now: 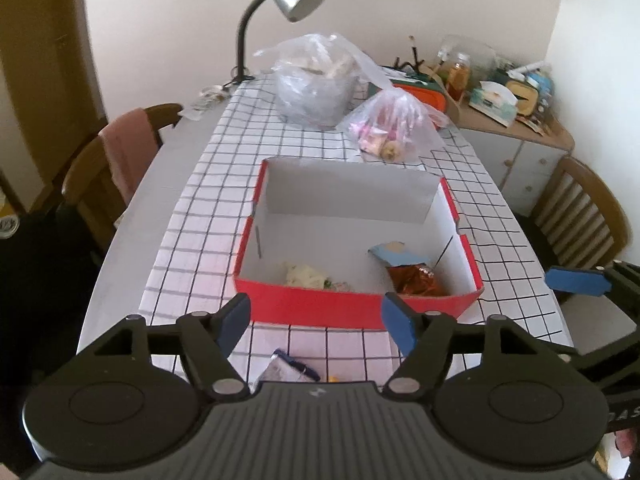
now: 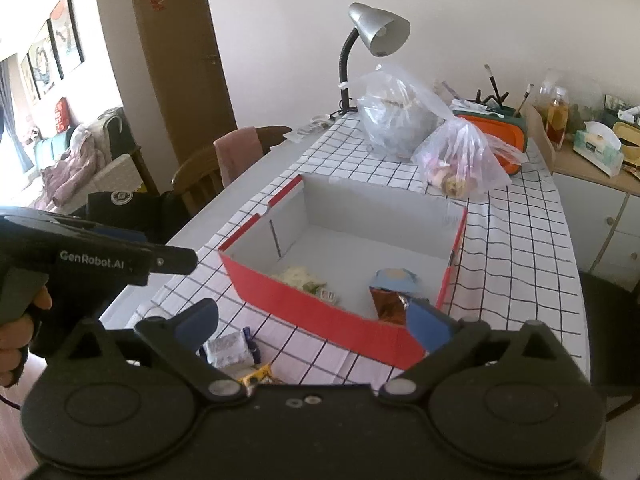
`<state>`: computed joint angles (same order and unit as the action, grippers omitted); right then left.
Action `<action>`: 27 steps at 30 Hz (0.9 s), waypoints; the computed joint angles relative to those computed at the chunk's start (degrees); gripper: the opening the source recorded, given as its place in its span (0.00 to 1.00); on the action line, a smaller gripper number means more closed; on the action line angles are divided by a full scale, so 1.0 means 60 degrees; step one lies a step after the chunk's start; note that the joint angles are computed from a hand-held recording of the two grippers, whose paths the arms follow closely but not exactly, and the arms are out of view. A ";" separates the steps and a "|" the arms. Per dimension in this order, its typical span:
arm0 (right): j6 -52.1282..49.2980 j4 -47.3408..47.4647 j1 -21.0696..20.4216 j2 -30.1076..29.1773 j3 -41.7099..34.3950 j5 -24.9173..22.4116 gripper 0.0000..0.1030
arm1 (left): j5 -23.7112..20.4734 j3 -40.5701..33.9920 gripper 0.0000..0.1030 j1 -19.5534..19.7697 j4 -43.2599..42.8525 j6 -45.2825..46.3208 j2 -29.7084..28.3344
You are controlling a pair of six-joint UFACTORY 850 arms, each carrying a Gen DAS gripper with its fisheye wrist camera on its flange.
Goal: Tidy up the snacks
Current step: 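Withdraw both open tools from the red box, then grasp the dark wafer packet with the left gripper while the right grasps the brown chocolate bag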
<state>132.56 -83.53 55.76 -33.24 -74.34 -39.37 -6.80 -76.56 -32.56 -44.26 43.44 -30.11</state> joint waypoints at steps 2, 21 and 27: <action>0.0110 -0.0001 0.0110 -0.0003 0.0072 -0.0078 1.00 | 0.0094 0.0273 0.71 0.0046 -0.0407 0.0285 0.0135; 0.1771 0.1251 0.0623 -0.1101 0.0155 0.0162 0.99 | -0.0666 0.1263 0.75 0.1113 -0.0593 0.0328 -0.0155; 0.1911 0.1468 0.0428 -0.1500 -0.0010 0.0736 0.94 | -0.0828 0.1015 0.75 0.1215 0.0320 -0.0602 -0.0685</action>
<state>144.03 -74.72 58.33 -42.24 -74.40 -34.96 -11.77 -70.47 -25.27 -42.34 39.83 -34.21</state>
